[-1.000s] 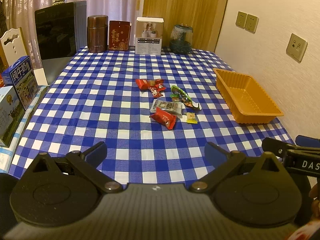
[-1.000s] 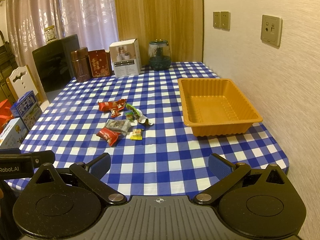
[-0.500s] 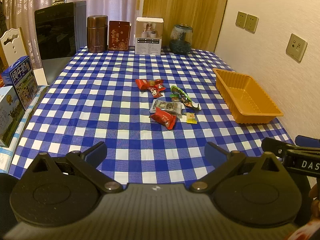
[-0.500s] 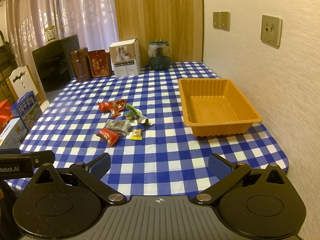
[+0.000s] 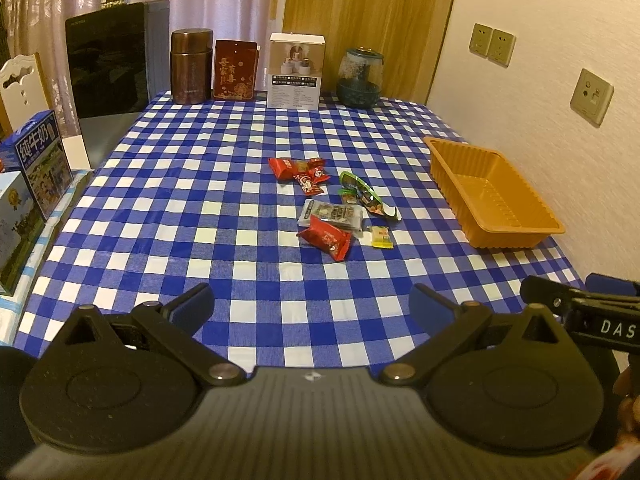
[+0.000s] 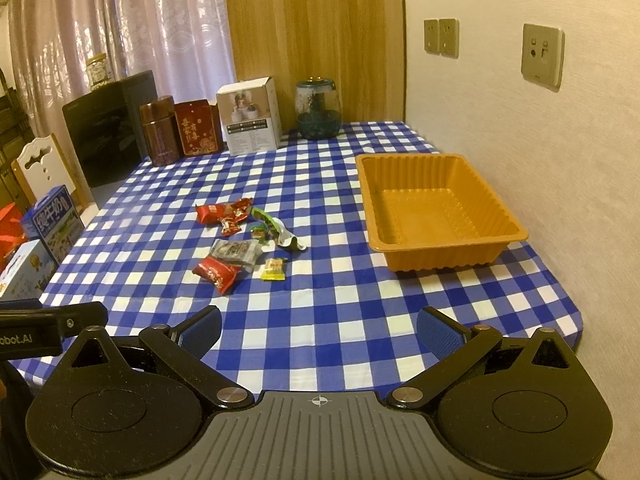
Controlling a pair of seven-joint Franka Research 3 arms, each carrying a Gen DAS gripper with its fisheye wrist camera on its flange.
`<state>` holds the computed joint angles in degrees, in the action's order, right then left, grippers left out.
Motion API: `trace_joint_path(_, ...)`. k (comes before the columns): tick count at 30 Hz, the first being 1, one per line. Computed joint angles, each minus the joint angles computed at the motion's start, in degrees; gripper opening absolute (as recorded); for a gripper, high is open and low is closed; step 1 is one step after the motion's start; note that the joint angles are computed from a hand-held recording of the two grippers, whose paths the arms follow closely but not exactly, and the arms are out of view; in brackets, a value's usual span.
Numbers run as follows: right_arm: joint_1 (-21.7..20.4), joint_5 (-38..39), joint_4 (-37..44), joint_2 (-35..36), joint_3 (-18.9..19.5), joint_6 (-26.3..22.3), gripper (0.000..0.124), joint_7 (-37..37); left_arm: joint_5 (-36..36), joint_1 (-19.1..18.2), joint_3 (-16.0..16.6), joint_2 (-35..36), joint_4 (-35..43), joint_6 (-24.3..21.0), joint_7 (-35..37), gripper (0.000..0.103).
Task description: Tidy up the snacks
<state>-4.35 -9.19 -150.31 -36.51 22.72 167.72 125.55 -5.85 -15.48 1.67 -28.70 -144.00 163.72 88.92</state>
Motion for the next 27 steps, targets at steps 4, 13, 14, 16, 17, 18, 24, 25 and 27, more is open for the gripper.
trace_joint_path(4,-0.7,0.0,0.9,2.4,0.0,1.7,0.103,0.2,-1.4,-0.9,1.5,2.1,1.4,0.0,1.7,0.103)
trace_joint_path(13,-5.7,-0.7,3.2,10.0,3.0,8.3,0.103,1.3,-6.0,-0.2,2.0,10.8,6.8,0.3,8.1,0.103)
trace_joint_path(14,-6.7,-1.0,3.7,11.0,3.6,8.7,0.103,1.5,-6.9,-0.1,2.0,11.9,7.5,0.4,9.1,0.103)
trace_joint_path(16,-8.0,-1.6,4.5,13.1,4.5,9.8,0.103,1.7,-9.7,-0.4,2.1,14.4,9.2,0.8,12.2,0.103)
trace_joint_path(17,-9.2,-2.1,5.1,14.2,5.4,10.1,0.103,2.0,-11.3,-0.5,2.1,15.7,10.0,0.9,14.0,0.103)
trace_joint_path(18,-10.2,-2.7,5.7,15.2,6.1,10.5,0.103,2.4,-13.9,-1.2,2.6,17.1,11.0,1.2,17.0,0.103)
trace_joint_path(24,-14.0,-6.5,9.7,23.0,8.2,12.6,0.085,4.0,-27.9,-2.5,2.8,24.4,16.8,1.4,34.5,0.103)
trace_joint_path(25,-15.0,-7.9,10.4,24.2,8.9,12.9,0.083,5.0,-29.6,-2.2,2.3,25.5,17.6,1.7,36.8,0.102)
trace_joint_path(27,-16.6,-10.9,11.9,26.6,10.0,13.3,0.077,7.0,-33.4,-1.3,1.2,28.0,19.7,1.8,41.6,0.102)
